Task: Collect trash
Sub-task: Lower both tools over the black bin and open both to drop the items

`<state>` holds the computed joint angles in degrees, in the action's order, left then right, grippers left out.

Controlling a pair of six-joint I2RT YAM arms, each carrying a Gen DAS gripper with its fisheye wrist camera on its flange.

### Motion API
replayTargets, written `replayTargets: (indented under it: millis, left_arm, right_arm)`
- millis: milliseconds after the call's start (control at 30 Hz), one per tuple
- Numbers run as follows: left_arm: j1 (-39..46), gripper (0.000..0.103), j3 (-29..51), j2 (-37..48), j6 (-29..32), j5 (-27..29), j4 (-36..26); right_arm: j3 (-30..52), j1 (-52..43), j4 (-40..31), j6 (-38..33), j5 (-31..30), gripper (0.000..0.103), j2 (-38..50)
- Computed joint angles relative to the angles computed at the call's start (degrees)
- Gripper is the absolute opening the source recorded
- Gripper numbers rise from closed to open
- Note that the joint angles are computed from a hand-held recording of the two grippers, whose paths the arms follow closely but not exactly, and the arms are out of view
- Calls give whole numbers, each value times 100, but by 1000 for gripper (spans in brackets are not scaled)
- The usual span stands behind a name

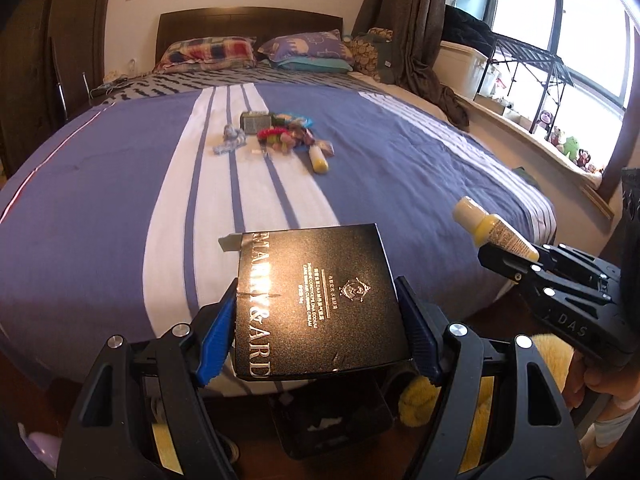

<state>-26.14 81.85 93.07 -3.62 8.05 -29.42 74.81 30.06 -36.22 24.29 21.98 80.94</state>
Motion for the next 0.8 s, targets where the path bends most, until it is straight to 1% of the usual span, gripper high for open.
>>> replayTargets:
  millis: [100, 200, 433, 600, 800]
  left_arm:
    - [-5, 70, -526, -251, -81, 75, 123]
    - [16, 70, -968, -403, -111, 105, 243]
    - [55, 70, -1773, -238, -179, 162, 559]
    - [92, 70, -1827, 308, -188, 189, 596]
    - [3, 70, -1497, 1257, -148, 216, 495]
  right_arm:
    - [-224, 195, -12, 172, -31, 32, -78]
    - [-504, 309, 26, 345, -186, 32, -83]
    - [-1033, 340, 246, 669, -723, 32, 268]
    - [-1340, 238, 522, 871, -1146, 32, 716]
    - [-1386, 111, 782, 1009, -1589, 32, 1415]
